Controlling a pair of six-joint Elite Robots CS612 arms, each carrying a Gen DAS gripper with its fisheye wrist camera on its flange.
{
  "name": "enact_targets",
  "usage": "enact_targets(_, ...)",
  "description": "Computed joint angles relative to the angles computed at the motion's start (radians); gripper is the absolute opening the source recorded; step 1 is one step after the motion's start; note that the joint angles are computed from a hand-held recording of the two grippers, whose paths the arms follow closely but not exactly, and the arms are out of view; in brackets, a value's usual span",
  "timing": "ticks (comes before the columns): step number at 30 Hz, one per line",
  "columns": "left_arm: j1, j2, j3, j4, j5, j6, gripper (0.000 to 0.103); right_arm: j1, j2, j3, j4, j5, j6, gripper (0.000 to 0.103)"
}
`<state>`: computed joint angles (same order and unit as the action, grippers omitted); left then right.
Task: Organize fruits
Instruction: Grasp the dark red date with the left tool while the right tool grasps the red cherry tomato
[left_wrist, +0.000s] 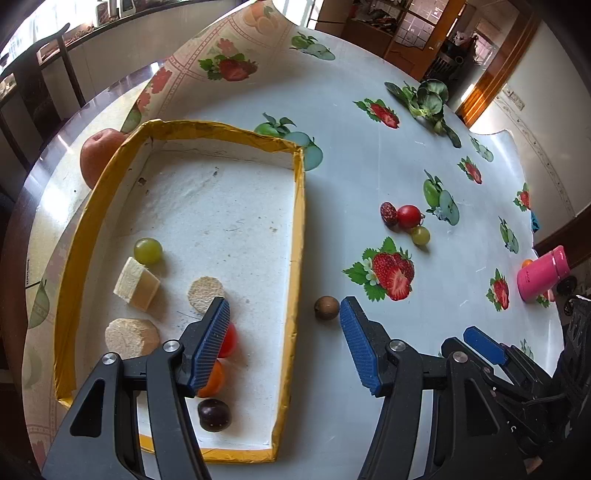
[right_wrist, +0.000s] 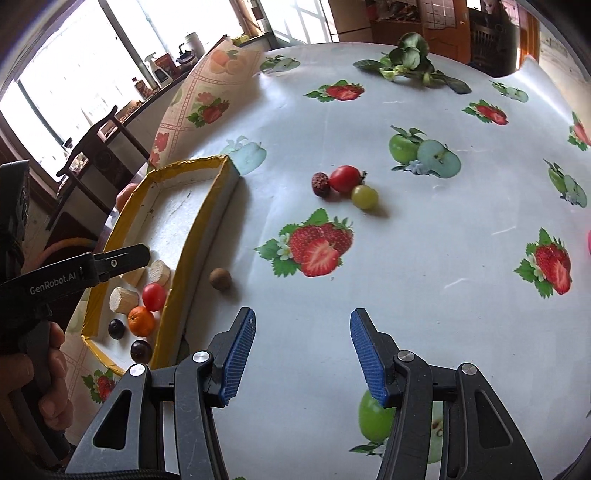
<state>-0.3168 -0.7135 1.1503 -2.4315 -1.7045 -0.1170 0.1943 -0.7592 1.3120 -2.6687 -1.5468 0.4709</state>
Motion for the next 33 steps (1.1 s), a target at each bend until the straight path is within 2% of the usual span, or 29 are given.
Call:
enact_targets(8, -0.030, 0.008, -0.009, 0.026, -0.021, 0.031, 0.061, -0.026, -0.019, 0.042, -0.031, -0.014, 0.031, 0.055)
enact_targets(16, -0.039, 0.029, -0.042, 0.049, -0.009, 0.040, 0.061, -0.042, 0.018, -0.012, -0.019, -0.002, 0.012, 0.055)
enact_targets(23, -0.040, 0.057, -0.084, 0.078, -0.023, 0.034, 0.061, -0.054, 0.080, -0.122, 0.006, 0.016, -0.016, 0.055)
enact_targets(29, -0.043, 0.088, -0.133, 0.107, -0.028, 0.040, 0.061, -0.065, 0.165, -0.264, 0.041, 0.046, -0.023, 0.054)
enact_targets(33, -0.043, 0.114, -0.175, 0.134, -0.036, 0.031, 0.061, -0.070, 0.221, -0.353, 0.115, 0.058, -0.032, 0.053)
